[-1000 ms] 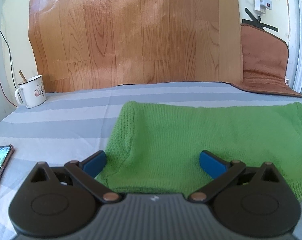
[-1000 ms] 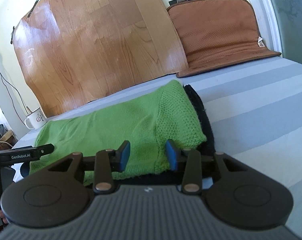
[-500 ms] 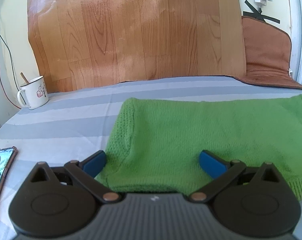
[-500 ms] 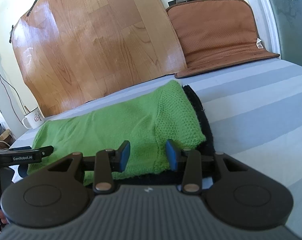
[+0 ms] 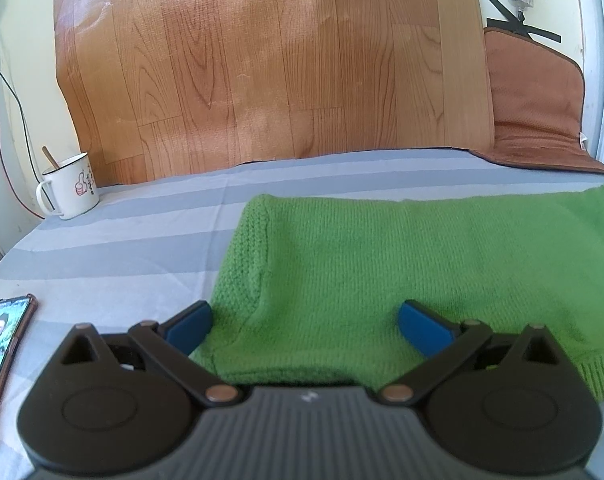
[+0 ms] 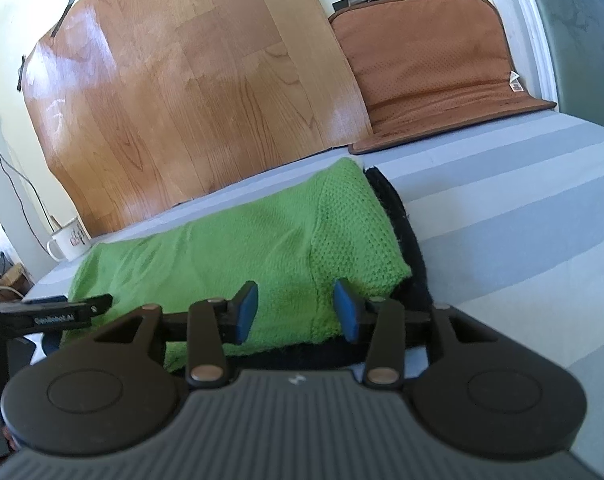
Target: Fold small clothes
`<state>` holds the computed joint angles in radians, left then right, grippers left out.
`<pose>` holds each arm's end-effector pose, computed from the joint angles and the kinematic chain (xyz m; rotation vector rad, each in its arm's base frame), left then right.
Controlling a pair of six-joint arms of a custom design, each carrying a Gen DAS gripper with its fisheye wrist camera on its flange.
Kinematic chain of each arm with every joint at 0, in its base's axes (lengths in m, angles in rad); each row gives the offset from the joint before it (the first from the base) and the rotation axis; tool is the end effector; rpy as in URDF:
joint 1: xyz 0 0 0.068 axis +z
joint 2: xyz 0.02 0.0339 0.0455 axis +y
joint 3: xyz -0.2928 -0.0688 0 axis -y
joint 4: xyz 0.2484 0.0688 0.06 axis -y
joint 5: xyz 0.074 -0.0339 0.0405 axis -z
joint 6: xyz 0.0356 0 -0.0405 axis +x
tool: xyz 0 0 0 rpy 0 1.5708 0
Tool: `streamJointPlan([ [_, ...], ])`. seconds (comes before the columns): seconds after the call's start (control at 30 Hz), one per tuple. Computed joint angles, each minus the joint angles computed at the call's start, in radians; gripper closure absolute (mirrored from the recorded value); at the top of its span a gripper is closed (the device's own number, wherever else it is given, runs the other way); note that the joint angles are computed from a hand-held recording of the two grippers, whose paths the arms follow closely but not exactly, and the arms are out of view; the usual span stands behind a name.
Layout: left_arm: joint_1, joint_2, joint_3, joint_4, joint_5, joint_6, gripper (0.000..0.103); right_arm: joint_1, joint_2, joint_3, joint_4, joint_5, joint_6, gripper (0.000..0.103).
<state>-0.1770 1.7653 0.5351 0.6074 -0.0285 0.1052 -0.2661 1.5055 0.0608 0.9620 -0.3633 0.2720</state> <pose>0.3005 -0.0527 0.1228 0.2926 2.1737 -0.0091 0.1834 -0.0369 0.1170 0.3218 2.0145 0.3760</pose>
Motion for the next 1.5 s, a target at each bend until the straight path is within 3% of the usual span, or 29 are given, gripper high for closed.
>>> streamJointPlan([
  [0.1,0.002,0.001,0.001,-0.001,0.001,0.002,0.000,-0.041,-0.049,-0.026,0.026,-0.031,0.013,0.044],
  [0.3,0.001,0.000,0.001,-0.002,0.001,0.002,0.000,-0.211,-0.113,0.013,-0.115,-0.129,0.050,0.036],
  [0.43,0.012,-0.004,-0.002,0.002,0.028,-0.004,0.000,-0.355,-0.079,0.047,-0.183,-0.257,0.077,0.031],
  [0.63,0.133,-0.054,-0.040,0.044,0.270,-0.056,0.000,-0.510,-0.057,0.105,-0.305,-0.404,0.049,0.026],
  [0.73,0.188,-0.099,-0.025,-0.012,0.380,-0.100,0.001,-0.528,-0.038,0.125,-0.353,-0.419,0.029,0.026],
  [0.9,0.207,-0.125,0.071,-0.184,0.515,-0.116,0.016,-0.507,0.026,0.157,-0.367,-0.459,0.021,0.026],
  [0.97,0.188,-0.115,0.113,-0.240,0.549,-0.113,0.031,-0.493,0.034,0.177,-0.393,-0.469,0.007,0.026],
  [1.03,0.155,-0.105,0.157,-0.303,0.567,-0.100,0.040,-0.476,0.049,0.204,-0.427,-0.485,0.001,0.026],
  [1.13,0.106,-0.089,0.225,-0.409,0.605,-0.074,0.043,-0.436,0.076,0.246,-0.467,-0.502,-0.033,0.026],
  [1.17,0.088,-0.082,0.255,-0.452,0.615,-0.066,0.043,-0.416,0.089,0.261,-0.475,-0.501,-0.052,0.030],
  [1.2,0.067,-0.077,0.281,-0.492,0.617,-0.060,0.042,-0.387,0.100,0.277,-0.484,-0.484,-0.060,0.047],
  [1.27,0.022,-0.061,0.358,-0.602,0.605,-0.046,0.030,-0.335,0.113,0.319,-0.550,-0.433,-0.045,0.078],
  [1.37,-0.053,-0.062,0.436,-0.692,0.555,-0.022,0.006,-0.262,0.014,0.248,-0.459,-0.350,-0.017,0.080],
  [1.5,-0.156,-0.058,0.536,-0.789,0.484,0.032,0.000,-0.110,-0.239,0.140,-0.413,-0.218,-0.085,0.080],
])
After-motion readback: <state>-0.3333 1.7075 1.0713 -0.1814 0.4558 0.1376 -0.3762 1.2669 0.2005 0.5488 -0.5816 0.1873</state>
